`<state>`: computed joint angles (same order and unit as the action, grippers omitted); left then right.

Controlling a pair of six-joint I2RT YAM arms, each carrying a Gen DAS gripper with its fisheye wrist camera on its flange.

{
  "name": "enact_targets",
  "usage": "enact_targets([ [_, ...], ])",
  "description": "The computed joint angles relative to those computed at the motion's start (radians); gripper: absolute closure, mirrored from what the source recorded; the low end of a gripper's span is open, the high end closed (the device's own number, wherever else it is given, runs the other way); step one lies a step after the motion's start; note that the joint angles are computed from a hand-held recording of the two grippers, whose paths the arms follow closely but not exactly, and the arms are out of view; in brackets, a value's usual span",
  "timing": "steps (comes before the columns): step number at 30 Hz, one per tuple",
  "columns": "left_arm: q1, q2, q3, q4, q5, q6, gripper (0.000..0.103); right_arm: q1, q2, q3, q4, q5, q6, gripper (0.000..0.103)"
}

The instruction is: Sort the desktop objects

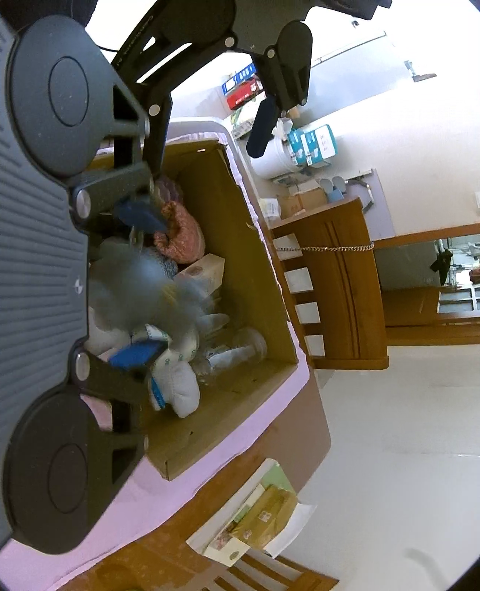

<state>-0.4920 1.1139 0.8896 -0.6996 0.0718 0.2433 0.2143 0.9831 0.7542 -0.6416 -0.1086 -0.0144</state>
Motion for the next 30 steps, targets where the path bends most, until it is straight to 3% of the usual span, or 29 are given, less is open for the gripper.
enact_targets([
  [7,0.017,-0.027,-0.040,0.038,-0.003,0.048,0.008,0.035,-0.016,0.003,-0.029,0.085,0.135,0.011],
  [14,0.059,-0.011,-0.036,0.038,0.073,0.065,0.008,0.032,-0.052,0.007,-0.117,0.139,0.312,0.006],
  [20,0.058,0.006,-0.027,0.037,0.094,0.001,0.008,0.095,-0.051,0.029,-0.214,0.216,0.468,0.002],
  [30,-0.033,0.026,0.000,-0.014,-0.040,-0.179,0.008,0.110,-0.021,0.042,-0.324,0.224,0.599,0.000],
])
